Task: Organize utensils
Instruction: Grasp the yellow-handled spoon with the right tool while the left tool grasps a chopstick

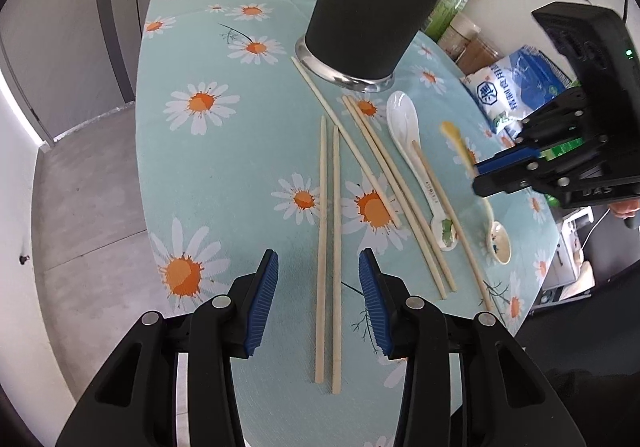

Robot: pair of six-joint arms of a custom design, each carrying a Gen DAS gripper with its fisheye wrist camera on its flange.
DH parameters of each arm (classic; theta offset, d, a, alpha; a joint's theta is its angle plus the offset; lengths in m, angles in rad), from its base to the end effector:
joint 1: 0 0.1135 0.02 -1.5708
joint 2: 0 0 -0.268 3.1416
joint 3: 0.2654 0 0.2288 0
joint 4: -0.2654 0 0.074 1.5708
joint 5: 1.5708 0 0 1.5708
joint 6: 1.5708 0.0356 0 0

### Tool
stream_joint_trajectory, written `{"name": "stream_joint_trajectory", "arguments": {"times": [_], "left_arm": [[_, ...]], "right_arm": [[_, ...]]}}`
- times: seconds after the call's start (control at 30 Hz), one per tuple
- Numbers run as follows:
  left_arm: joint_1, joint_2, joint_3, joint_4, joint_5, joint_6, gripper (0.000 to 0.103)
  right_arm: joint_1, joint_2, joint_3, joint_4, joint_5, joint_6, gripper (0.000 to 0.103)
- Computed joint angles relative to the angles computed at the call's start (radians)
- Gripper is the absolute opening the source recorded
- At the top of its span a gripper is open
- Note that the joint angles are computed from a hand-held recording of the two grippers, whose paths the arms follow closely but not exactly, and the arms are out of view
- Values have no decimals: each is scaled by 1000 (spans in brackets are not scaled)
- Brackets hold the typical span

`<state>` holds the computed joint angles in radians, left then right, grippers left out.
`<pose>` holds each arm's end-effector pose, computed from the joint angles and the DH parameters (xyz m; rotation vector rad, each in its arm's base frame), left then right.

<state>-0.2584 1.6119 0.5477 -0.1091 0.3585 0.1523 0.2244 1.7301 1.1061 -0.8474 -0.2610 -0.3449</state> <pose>0.2213 -0.0714 0.1184 0.6515 2.6414 -0.5210 0.2783 0.0729 0.1899 -0.8621 2.8766 0.3844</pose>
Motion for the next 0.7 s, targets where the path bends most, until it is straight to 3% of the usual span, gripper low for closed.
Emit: {"name": "stream_joint_trajectory", "arguments": {"times": [0.17,0.27,0.33,0.43,0.7], "left_arm": [[-37,45,63,-38,-66,-1,40],[-52,90,114,-70,-107,-11,30],[-61,107,134,-86,-126,-11,29],[-84,121,159,-109,-159,-21,28],[-163,172,226,-179,-264,-48,21]], "right_arm": [[-54,-65,-22,-15,-32,-23,10],[-53,-110,-77,14,-52,-13,10],[-85,-130,-82,0,-72,-38,10],[-48,-142,-145,83,-86,13,10],[-139,-197,-159,71,-163,-47,10]]}}
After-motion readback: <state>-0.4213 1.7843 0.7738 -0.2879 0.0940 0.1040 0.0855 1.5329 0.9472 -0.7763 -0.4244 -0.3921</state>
